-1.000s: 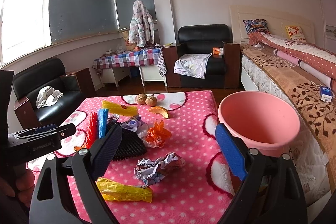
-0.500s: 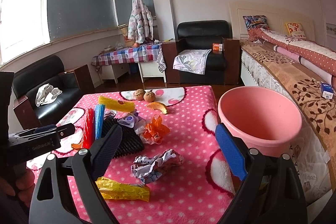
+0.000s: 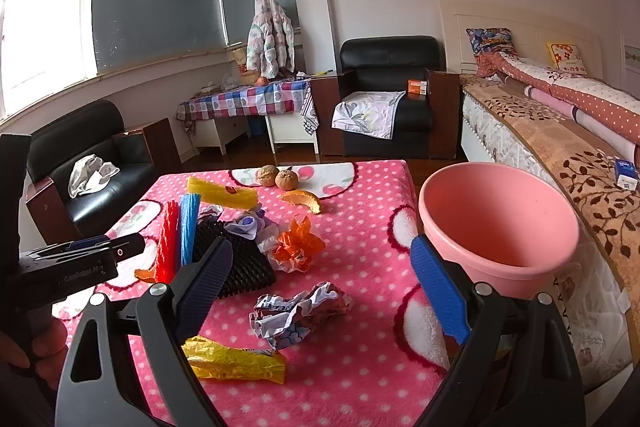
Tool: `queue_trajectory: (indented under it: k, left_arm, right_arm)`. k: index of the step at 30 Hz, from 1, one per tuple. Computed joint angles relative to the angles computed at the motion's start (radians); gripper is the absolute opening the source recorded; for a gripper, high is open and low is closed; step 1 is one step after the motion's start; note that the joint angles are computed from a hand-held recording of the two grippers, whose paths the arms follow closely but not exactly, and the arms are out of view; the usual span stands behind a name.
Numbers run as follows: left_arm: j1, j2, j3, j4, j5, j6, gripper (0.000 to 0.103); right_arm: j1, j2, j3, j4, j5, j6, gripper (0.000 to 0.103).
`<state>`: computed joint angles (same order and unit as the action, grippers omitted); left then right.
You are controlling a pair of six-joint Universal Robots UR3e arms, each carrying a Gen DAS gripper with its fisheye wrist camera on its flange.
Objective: Collect trash
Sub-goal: 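Grasp the red mesh sponge with the left tool while the right tool grasps the blue sponge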
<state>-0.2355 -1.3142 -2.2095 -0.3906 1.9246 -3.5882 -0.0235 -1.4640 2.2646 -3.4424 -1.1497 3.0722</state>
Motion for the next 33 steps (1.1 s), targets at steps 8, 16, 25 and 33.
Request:
queue_trajectory:
  k: [8, 16, 25, 33]
  left_arm:
    - [0.084, 0.073, -0.082, 0.069, -0.093, 0.042, 0.060]
    - [0.304, 0.263, -0.211, 0.030, -0.334, 0.099, 0.060]
    - [0.275, 0.069, -0.150, 0.127, -0.399, 0.102, 0.046]
    - [0.285, -0.064, -0.111, 0.173, -0.433, 0.116, 0.036]
  right_arm:
    - [0.002, 0.011, -0.017, 0.046, -0.015, -0.008, 0.091]
    - [-0.031, 0.010, 0.006, 0.051, 0.045, -0.056, 0.087]
    - [-0.064, 0.003, 0.014, 0.094, 0.132, -0.093, 0.077]
    - [-0.076, 0.010, -0.029, 0.160, 0.211, -0.110, 0.073]
